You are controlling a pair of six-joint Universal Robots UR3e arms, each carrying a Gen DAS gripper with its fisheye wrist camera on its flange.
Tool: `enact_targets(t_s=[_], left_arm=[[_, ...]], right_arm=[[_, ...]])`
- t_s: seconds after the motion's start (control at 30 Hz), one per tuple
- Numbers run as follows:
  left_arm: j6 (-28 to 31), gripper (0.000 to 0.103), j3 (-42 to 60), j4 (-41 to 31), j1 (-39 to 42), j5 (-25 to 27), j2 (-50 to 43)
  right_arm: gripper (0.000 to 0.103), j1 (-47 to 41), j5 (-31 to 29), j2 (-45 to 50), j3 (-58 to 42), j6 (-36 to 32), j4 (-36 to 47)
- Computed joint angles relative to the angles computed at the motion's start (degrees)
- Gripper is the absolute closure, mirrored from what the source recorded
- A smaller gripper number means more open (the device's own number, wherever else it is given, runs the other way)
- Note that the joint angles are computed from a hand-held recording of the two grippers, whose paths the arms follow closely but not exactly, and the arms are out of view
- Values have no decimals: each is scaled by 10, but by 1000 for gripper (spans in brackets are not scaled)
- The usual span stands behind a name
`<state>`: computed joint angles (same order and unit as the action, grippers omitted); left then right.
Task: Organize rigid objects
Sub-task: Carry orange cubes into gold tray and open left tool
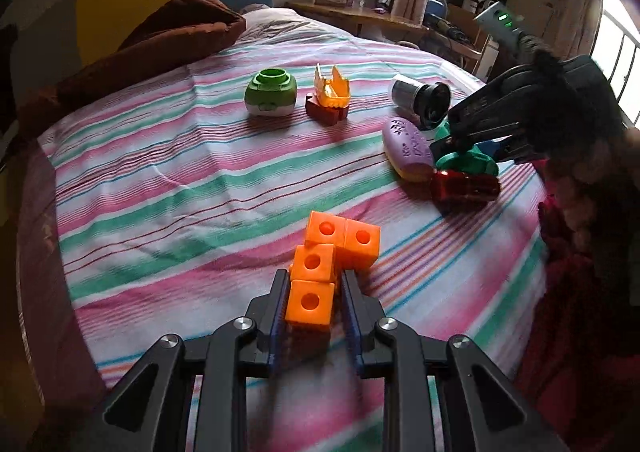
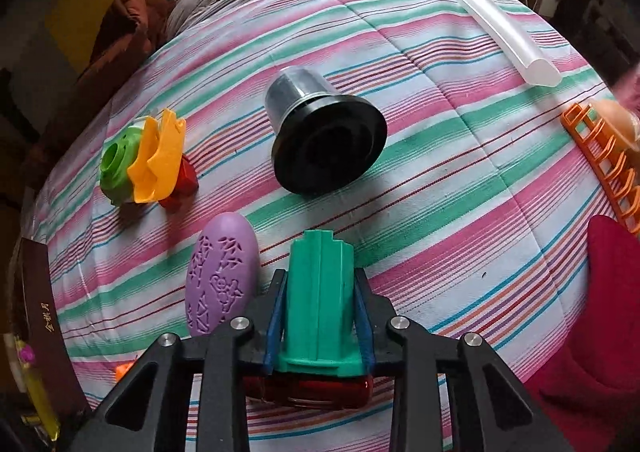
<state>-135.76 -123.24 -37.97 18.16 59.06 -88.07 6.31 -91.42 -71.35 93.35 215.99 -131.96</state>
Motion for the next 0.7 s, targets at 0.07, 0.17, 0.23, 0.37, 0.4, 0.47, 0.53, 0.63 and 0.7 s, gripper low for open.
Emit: enact_targets(t_s=[0.07,0.17,0.23,0.37,0.4,0.47,0.53,0.63,0.7], left_arm=[[15,79,-16,-14,14,-6,28],[54,79,-35,-64,49,-36,89],[86,79,-40,-119,80,-62,137],[137,79,-23,-233,146,-104,209],[145,79,-11,-263,164,-113,218],[159,79,12,-311,205,-127,233],[178,79,37,-360,251,-136,240],[177,79,69,-382,316,-134,225],[159,79,87,-364,359,-128,201]], right_arm=[[72,7,-13,7,-12,-4,10],[72,14,-25,13,-22,-10,18],[72,24,-39,17,-29,-15,26],[72,50,-67,49,-81,-11,54],[72,52,-70,50,-82,-11,54],[72,56,-76,53,-86,-12,56],[72,69,-86,58,-100,-6,68],[72,75,-95,62,-107,-11,74],[72,79,-100,65,-111,-12,77]])
